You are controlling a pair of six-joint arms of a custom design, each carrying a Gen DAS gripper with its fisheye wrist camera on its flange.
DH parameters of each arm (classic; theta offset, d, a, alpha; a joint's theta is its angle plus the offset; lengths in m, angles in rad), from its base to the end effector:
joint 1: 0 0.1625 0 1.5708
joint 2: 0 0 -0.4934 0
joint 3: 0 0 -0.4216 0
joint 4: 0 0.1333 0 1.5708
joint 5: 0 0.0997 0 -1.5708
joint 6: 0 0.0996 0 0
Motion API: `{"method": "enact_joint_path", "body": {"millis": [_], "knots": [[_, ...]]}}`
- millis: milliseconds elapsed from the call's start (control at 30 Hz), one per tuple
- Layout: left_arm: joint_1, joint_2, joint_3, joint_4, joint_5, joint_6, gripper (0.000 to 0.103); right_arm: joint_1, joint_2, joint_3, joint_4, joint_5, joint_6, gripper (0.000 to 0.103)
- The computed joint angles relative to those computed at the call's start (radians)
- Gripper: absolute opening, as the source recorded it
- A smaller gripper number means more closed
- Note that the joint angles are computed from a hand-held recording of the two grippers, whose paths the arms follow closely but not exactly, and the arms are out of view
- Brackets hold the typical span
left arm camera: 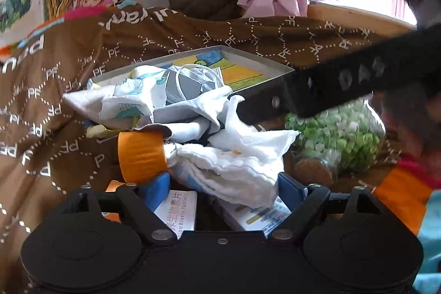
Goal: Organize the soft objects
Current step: 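Grasp a white cloth with the left tool while the right tool grasps another white cloth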
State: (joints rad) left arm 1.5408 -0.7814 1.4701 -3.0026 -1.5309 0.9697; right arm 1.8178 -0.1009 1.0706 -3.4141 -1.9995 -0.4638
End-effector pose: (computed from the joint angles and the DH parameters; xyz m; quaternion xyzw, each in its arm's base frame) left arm 0.1127 -0.8203 0.2362 0.4401 0.8211 -0.3152 0.1809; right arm 0.3001 -0.8141 -0.1172 0.2237 -0.8614 0.3901 0.2363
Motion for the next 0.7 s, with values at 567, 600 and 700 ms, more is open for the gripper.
{"method": "enact_joint_path", "body": {"millis": [567, 600, 700], "knots": [[0.024, 0.007, -0.047, 0.116, -0.105, -0.063, 0.078, -0.001, 0.043, -0.096, 0.158, -0.052, -0.003, 0.066], [0.025, 0.007, -0.049, 0.118, -0.106, -0.069, 0.077, -0.001, 0.044, -0.099, 0.167, -0.053, -0.006, 0.062], [0.029, 0.005, -0.056, 0.132, -0.12, -0.087, 0.077, 0.0, 0.043, -0.1, 0.177, -0.049, 0.0, 0.054]]}}
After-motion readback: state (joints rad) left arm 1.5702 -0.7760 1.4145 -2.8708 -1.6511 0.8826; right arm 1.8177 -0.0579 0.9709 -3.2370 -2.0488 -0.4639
